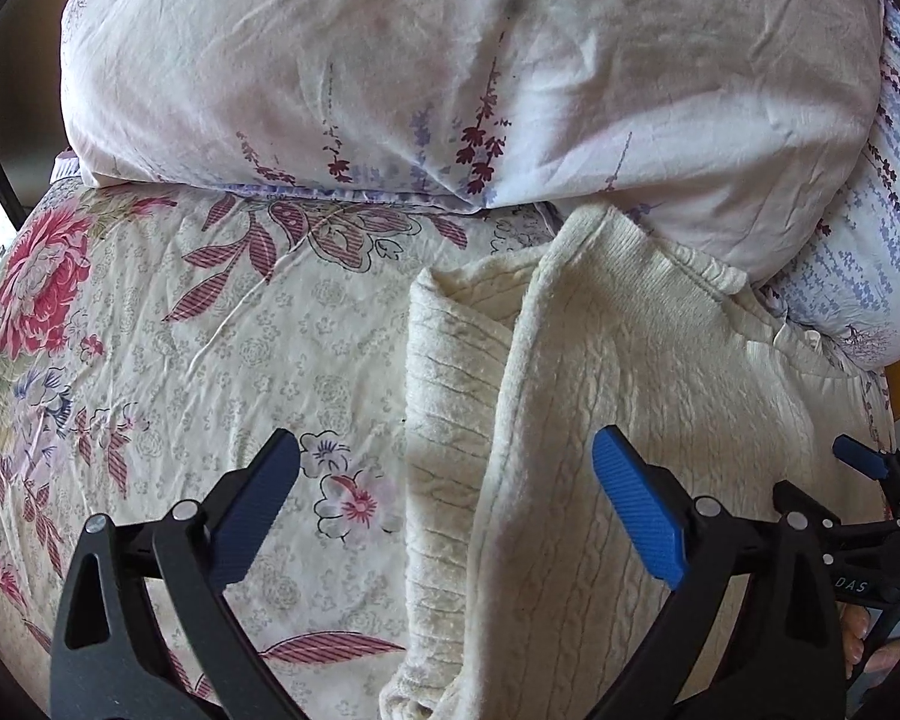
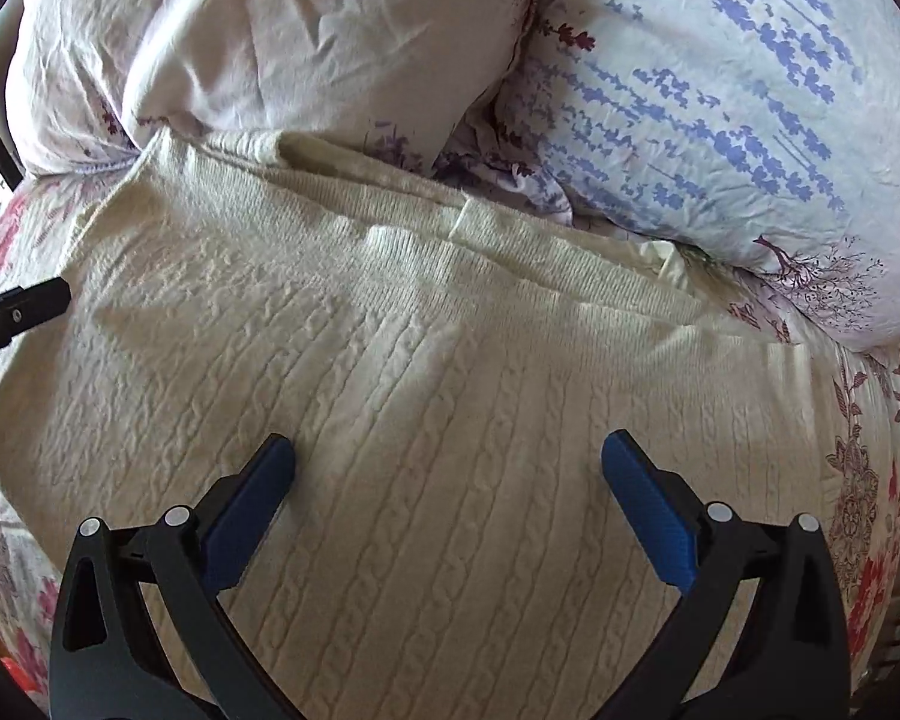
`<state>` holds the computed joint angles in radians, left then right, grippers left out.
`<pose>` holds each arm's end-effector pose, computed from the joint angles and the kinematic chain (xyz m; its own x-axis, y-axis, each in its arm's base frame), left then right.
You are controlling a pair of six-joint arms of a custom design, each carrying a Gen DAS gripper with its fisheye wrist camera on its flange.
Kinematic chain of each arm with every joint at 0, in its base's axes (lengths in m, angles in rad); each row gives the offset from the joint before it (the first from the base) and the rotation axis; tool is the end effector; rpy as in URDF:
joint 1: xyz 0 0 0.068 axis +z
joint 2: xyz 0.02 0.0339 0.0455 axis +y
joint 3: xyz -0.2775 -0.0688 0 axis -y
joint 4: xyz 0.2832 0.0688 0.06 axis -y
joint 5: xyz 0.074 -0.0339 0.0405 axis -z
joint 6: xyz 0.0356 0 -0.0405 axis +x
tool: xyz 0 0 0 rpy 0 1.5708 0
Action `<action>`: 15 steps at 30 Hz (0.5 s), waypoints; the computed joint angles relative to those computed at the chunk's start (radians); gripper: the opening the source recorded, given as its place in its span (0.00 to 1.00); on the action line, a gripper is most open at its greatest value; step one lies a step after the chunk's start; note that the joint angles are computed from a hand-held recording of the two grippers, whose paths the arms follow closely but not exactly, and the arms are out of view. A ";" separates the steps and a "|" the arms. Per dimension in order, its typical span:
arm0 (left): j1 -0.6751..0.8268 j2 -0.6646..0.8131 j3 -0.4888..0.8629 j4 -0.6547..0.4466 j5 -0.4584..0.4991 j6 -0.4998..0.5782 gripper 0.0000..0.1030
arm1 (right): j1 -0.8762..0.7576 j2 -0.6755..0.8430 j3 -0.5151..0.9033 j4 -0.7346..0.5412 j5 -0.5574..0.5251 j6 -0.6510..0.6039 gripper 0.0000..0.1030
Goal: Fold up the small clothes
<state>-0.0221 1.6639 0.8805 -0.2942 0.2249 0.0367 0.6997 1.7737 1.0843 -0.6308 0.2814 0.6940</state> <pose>0.3400 -0.0155 0.1367 -0.8754 0.0551 -0.4803 0.1593 0.9709 -0.1789 0.2814 0.2239 0.1466 -0.9317 0.0189 -0.3627 0.0390 0.9981 -0.0482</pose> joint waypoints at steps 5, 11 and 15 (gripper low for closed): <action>-0.028 0.040 0.015 -0.007 -0.015 -0.011 0.86 | -0.023 -0.016 -0.048 0.064 -0.044 0.012 0.99; -0.051 0.072 0.049 -0.015 -0.007 -0.030 0.77 | -0.023 -0.015 -0.055 0.092 -0.045 0.021 0.99; -0.060 0.104 0.087 -0.028 -0.007 -0.037 0.73 | -0.017 -0.026 -0.070 0.098 -0.039 0.026 0.99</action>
